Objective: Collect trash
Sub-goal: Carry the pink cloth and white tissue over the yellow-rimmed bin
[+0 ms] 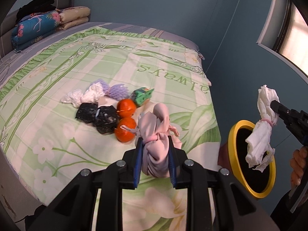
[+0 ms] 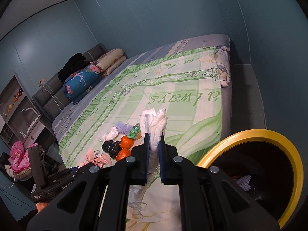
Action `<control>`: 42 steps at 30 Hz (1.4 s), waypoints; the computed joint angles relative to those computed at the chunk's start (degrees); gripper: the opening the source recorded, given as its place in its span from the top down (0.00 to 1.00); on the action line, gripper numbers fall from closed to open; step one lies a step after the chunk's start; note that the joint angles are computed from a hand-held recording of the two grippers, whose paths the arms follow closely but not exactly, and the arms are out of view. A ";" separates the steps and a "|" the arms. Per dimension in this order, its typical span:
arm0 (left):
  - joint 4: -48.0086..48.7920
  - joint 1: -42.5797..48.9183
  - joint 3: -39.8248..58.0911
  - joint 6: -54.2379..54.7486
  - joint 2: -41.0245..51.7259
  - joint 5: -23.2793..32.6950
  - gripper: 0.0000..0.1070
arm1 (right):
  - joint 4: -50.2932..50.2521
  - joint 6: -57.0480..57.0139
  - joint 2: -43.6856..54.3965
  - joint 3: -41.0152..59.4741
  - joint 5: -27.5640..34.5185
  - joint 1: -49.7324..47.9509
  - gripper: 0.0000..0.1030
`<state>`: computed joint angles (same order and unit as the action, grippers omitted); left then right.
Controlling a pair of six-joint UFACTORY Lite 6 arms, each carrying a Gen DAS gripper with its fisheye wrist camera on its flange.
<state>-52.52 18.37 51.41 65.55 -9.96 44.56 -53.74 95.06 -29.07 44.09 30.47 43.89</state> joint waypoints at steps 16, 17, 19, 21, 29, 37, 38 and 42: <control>2.27 -16.31 -2.72 -10.40 -5.24 -4.25 0.80 | 3.19 -5.29 -14.38 -5.89 6.45 -4.10 0.92; 2.45 -17.06 -2.89 -10.75 -5.52 -4.51 0.80 | 3.84 -6.14 -15.33 -6.20 6.47 -4.79 0.92; 2.90 -18.74 -3.22 -11.69 -5.87 -5.00 0.80 | 5.22 -7.83 -17.35 -6.98 6.59 -6.18 0.92; 3.33 -20.36 -3.61 -12.74 -6.22 -5.55 0.80 | 6.34 -9.08 -19.10 -7.65 6.87 -7.24 0.93; 5.39 -27.09 -4.24 -17.55 -7.83 -7.12 0.80 | 12.32 -16.90 -25.90 -10.02 6.77 -13.71 0.92; 7.68 -35.60 -2.78 -23.34 -7.98 -9.01 0.80 | 16.66 -23.61 -32.29 -11.39 8.67 -19.22 0.92; 8.13 -36.77 -2.68 -24.12 -8.01 -9.41 0.80 | 17.04 -24.34 -33.07 -11.55 8.92 -20.07 0.92; 10.00 -41.56 -2.21 -27.02 -7.39 -11.24 0.80 | 22.82 -31.11 -35.08 -12.07 7.16 -25.85 0.92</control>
<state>-42.52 -23.19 49.20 38.54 -17.35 33.32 -30.92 63.95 -64.15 32.03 37.64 18.05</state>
